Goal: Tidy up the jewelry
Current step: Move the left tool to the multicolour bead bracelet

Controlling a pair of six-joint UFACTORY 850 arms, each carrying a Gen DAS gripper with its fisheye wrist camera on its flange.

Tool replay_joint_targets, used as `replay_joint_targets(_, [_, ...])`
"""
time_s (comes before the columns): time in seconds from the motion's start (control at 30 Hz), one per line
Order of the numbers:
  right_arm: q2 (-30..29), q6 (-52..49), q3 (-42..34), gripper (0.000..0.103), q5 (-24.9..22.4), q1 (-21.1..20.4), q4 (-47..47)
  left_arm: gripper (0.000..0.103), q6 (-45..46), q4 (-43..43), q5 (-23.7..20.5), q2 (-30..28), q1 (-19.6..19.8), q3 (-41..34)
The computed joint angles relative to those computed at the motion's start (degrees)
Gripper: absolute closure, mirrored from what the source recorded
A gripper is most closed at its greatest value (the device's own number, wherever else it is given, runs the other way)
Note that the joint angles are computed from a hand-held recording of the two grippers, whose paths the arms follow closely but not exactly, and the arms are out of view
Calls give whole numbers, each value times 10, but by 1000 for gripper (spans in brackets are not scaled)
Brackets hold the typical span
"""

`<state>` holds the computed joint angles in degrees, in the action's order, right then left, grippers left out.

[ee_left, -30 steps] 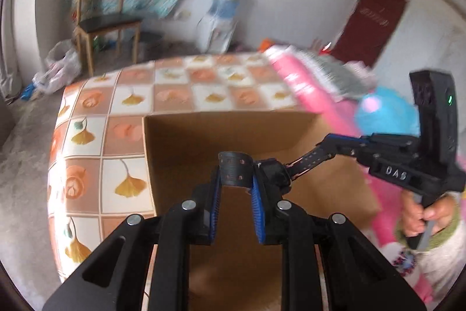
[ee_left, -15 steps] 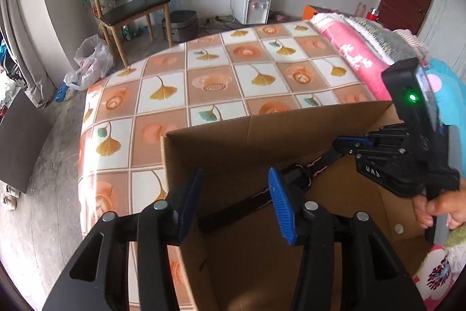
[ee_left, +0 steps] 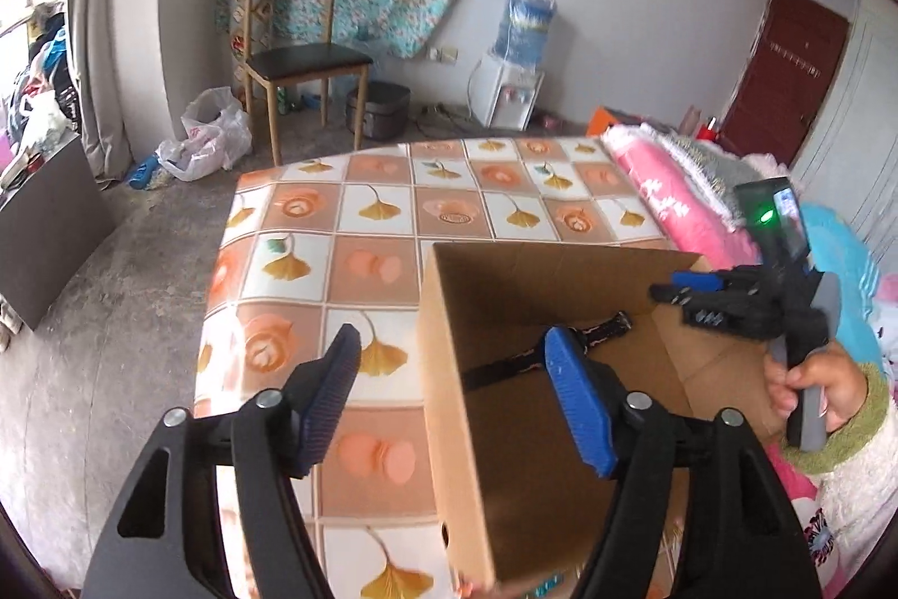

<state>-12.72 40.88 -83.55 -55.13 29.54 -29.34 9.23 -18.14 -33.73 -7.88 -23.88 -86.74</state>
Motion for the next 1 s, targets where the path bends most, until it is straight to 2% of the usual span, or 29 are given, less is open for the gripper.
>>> replay_joint_targets(0.1, [79,36,48,64,48,18,9,24,43,-48,32,62,12,78])
replay_joint_targets(0.2, [170,91,119,59,93,61,-17,20,53,-62,38,115,18,153])
replay_joint_targets(0.27, [215,121,165,56,106,97,-35,19,37,-53,29,142,13,202])
replay_joint_targets(0.37, [250,164,222,56,108,144,-37,19,-17,-7,16,156,-4,248])
replay_joint_targets(0.43, [253,185,258,59,112,160,8,19,-91,51,8,154,-23,274])
replay_joint_targets(0.53, [244,184,300,76,158,147,115,20,-116,53,17,152,-34,299])
replay_joint_targets(0.63, [231,177,318,85,201,132,175,30,-70,-10,34,154,-30,312])
replay_joint_targets(0.73, [194,172,297,86,214,138,157,38,6,-111,49,161,-22,324])
replay_joint_targets(0.77, [185,171,290,87,213,143,147,42,9,-117,54,160,-25,324])
replay_joint_targets(0.8, [173,166,278,87,211,146,138,45,-7,-98,56,156,-30,321])
replay_joint_targets(0.87, [156,160,261,87,211,151,125,58,-70,-32,51,141,-40,309])
replay_joint_targets(1.0, [137,188,238,87,208,169,60,67,-162,71,58,136,-55,301])
